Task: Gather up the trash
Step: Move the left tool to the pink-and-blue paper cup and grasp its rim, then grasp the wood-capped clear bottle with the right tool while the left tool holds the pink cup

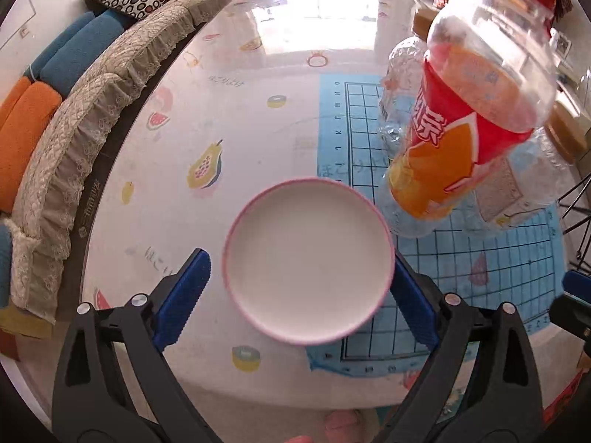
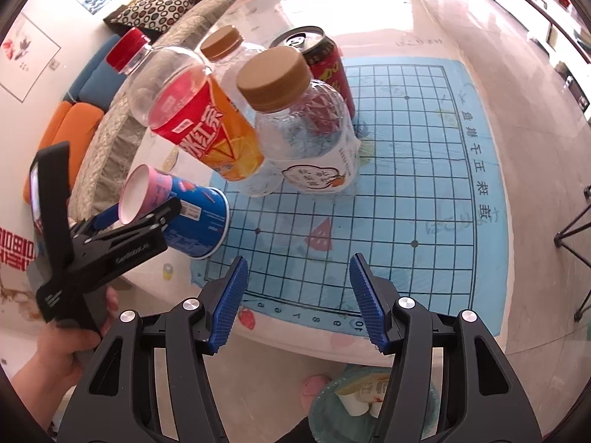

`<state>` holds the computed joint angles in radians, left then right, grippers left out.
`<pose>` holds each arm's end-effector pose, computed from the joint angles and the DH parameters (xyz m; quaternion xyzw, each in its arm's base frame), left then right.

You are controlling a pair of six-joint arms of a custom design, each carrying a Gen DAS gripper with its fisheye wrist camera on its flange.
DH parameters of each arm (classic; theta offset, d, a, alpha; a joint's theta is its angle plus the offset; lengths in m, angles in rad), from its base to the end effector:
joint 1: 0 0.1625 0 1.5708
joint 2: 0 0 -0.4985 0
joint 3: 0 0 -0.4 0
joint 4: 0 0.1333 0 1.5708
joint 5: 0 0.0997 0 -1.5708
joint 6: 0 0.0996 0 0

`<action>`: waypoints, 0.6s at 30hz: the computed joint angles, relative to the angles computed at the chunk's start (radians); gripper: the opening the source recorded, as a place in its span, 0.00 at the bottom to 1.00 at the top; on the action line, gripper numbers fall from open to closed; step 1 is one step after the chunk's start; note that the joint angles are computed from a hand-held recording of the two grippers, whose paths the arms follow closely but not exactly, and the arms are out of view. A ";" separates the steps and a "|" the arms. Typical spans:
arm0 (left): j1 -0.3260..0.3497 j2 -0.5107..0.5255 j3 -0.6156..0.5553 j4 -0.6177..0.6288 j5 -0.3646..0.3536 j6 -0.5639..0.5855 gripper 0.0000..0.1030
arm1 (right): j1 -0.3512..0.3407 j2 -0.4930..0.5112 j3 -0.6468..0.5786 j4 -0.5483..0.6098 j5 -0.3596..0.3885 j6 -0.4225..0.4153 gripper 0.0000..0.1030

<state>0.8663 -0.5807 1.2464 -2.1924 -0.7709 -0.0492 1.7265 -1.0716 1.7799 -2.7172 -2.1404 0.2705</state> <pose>-0.3802 -0.7634 0.1152 0.3045 0.8691 -0.1244 0.3694 0.1823 -0.6479 0.3063 -0.1147 -0.9317 0.2618 0.2239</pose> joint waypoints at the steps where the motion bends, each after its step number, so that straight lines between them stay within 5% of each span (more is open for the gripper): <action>1: 0.000 0.003 -0.003 -0.003 -0.003 0.007 0.89 | -0.001 -0.002 0.003 -0.001 -0.001 0.002 0.56; 8: 0.014 0.027 -0.028 -0.016 -0.008 0.038 0.90 | -0.011 -0.007 0.016 -0.012 -0.010 0.028 0.56; 10: 0.025 0.030 -0.043 -0.007 -0.055 0.038 0.75 | -0.012 -0.006 0.016 -0.017 -0.010 0.032 0.56; 18: 0.023 0.019 -0.027 -0.013 -0.069 0.055 0.72 | -0.010 0.015 -0.011 -0.036 -0.018 -0.001 0.56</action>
<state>0.8891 -0.5613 1.2197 -2.2056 -0.8395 0.0054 1.7166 -1.0569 1.7686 -2.7531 -2.1585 0.2698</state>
